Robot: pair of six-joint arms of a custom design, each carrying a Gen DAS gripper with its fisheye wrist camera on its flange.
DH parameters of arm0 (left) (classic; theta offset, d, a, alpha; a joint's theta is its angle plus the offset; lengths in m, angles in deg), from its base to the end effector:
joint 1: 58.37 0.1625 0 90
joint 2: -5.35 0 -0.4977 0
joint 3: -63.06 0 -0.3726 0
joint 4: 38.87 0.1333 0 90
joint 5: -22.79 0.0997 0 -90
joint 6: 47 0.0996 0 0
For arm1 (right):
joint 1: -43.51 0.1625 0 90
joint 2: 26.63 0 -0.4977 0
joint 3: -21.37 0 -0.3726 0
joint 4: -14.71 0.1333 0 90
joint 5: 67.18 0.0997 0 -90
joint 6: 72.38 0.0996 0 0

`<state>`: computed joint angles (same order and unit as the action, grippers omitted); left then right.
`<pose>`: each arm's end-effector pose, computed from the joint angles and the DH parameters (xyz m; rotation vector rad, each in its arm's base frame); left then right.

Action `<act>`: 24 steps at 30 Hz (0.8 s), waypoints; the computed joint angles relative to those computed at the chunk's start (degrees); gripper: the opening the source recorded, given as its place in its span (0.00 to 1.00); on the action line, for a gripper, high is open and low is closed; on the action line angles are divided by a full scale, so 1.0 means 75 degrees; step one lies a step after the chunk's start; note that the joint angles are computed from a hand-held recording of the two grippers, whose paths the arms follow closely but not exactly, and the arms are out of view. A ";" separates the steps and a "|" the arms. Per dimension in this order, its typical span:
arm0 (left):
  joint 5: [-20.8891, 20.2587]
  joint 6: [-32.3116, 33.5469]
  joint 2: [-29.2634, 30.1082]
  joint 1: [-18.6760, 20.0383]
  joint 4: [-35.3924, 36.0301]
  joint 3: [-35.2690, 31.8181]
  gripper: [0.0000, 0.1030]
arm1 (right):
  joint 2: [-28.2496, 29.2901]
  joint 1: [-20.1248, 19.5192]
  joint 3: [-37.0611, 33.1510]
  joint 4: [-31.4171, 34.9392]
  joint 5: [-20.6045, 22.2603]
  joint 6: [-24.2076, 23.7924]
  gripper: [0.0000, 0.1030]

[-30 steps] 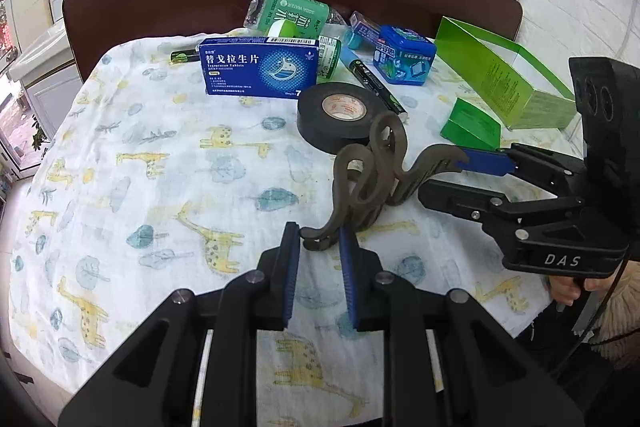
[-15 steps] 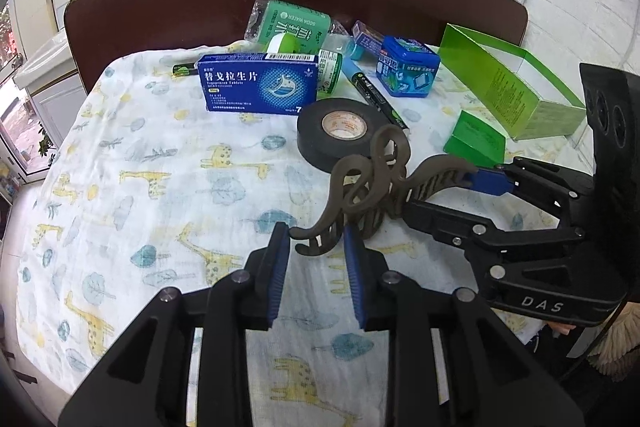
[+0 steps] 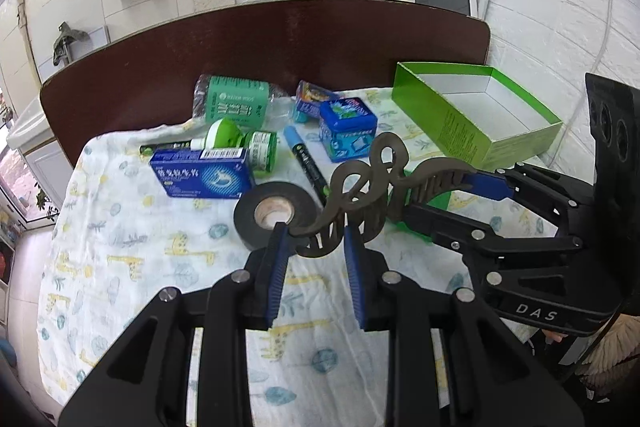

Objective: Organize rigid objects
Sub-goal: 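Carry the claw clip with the left tool into the green box and release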

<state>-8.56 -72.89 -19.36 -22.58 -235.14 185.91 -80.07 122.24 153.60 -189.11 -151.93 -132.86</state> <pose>-0.2823 -0.4727 -0.0355 0.4674 2.2232 -0.9440 0.0405 -0.5255 0.1728 1.1816 -2.4847 0.7774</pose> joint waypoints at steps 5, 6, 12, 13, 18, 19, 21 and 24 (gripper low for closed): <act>0.0058 0.0937 0.0255 -0.0093 -0.0061 -0.0813 0.24 | -0.0398 -0.0192 -0.0118 -0.0022 0.0415 0.0071 0.52; 0.0020 0.1143 0.0315 -0.0094 -0.0081 -0.0989 0.24 | -0.0483 -0.0239 -0.0150 -0.0017 0.0496 0.0095 0.52; -0.0397 0.2315 0.0740 -0.0005 0.0069 -0.2163 0.24 | -0.0921 -0.0606 -0.0384 -0.0024 0.0844 0.0269 0.52; -0.0484 0.2470 0.0818 0.0025 0.0148 -0.2379 0.24 | -0.0966 -0.0670 -0.0441 -0.0046 0.0871 0.0328 0.52; -0.0946 0.3116 0.1231 0.0203 0.0647 -0.3481 0.24 | -0.1110 -0.0979 -0.0797 -0.0087 0.0908 0.0678 0.52; -0.1015 0.3229 0.1315 0.0232 0.0732 -0.3683 0.24 | -0.1138 -0.1044 -0.0884 -0.0067 0.0904 0.0754 0.52; -0.1117 0.3433 0.1492 0.0279 0.0914 -0.4081 0.24 | -0.1173 -0.1153 -0.1081 0.0019 0.0901 0.0896 0.52; -0.1250 0.3529 0.1699 0.0368 0.1327 -0.4626 0.24 | -0.1184 -0.1300 -0.1417 0.0254 0.0942 0.1012 0.52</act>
